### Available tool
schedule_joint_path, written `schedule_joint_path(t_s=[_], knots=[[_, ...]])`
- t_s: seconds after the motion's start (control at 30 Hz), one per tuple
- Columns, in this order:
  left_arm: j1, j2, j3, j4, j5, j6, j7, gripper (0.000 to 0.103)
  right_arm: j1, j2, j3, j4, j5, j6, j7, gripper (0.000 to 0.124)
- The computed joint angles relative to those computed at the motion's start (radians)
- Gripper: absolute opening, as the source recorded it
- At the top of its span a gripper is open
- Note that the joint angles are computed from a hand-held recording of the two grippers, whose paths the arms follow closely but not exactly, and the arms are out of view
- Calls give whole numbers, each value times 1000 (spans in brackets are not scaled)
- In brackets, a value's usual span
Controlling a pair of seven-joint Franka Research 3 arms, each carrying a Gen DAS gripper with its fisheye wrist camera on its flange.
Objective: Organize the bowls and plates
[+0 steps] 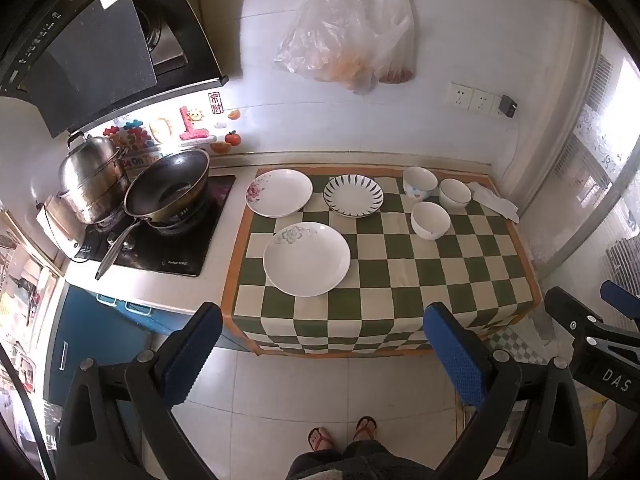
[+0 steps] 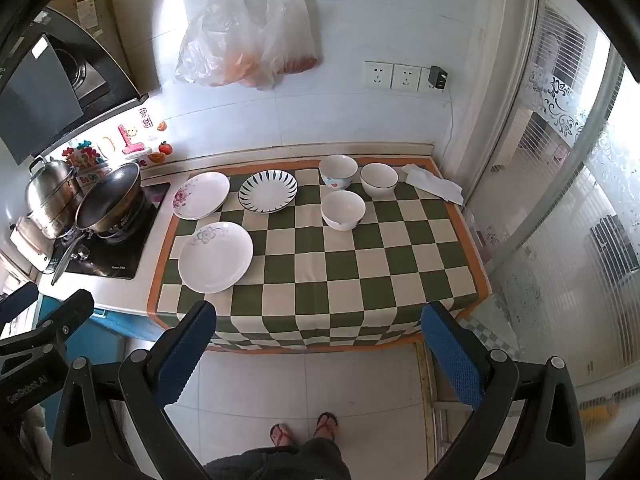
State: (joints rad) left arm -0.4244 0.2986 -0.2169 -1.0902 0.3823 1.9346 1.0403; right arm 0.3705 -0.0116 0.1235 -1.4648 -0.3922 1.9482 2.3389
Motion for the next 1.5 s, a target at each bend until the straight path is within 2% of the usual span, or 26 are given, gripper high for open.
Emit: schedule_joint_path(t_s=[0.8,1.5], knots=[[2,-2,0,-4,-5,6,-4,103,-1,-6,0,-8,0,7,2,103],[-12,27,7,44,0,-14,-2,103,-2,-7,1,-13,6,16,2,103]])
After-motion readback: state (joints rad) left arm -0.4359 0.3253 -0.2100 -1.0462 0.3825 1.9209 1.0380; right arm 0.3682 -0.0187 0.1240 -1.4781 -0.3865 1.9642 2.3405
